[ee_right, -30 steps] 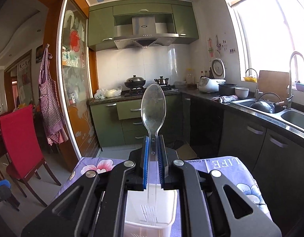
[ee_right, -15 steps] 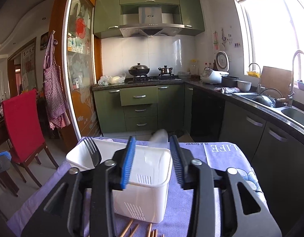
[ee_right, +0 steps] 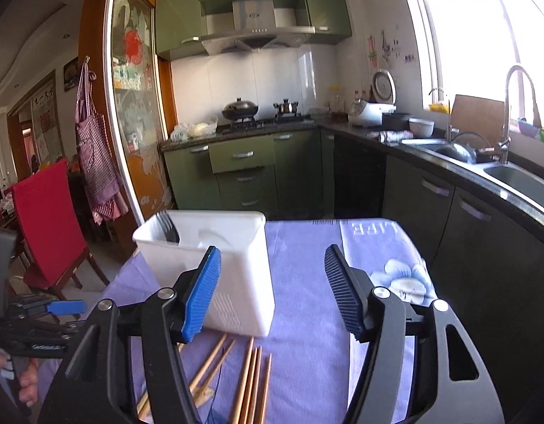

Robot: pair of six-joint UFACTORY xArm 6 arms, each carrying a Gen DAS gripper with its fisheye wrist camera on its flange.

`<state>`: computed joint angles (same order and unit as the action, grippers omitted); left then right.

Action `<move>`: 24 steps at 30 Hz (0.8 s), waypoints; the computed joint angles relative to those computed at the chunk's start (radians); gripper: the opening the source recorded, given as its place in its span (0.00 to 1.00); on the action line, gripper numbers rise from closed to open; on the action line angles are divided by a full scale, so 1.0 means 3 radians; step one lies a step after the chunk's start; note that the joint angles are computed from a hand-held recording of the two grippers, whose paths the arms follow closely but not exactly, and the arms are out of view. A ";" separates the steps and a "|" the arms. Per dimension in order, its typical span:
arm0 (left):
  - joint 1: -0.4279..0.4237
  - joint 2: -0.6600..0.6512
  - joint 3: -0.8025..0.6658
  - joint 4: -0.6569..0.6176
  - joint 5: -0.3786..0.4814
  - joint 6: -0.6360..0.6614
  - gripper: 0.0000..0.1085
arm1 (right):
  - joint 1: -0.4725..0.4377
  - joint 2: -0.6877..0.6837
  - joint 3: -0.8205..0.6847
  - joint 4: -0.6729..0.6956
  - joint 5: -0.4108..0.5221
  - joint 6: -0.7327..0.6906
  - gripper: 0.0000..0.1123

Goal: Organize utensils
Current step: 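Reach the left gripper down and grasp one wooden chopstick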

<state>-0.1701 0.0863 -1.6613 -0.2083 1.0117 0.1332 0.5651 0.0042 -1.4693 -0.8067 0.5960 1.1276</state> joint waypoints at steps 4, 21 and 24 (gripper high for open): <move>-0.0012 0.0446 -0.0486 -0.0091 0.0672 -0.0009 0.63 | 0.0004 -0.0300 0.0499 0.0445 0.0009 -0.0168 0.55; -0.0237 0.0897 -0.1038 0.0394 0.0956 -0.0198 0.34 | -0.0128 -0.0854 0.1286 0.0596 -0.0220 0.0140 0.55; -0.0274 0.0872 -0.1007 0.0437 0.0940 -0.0196 0.30 | -0.0136 -0.0848 0.1267 0.0614 -0.0211 0.0128 0.56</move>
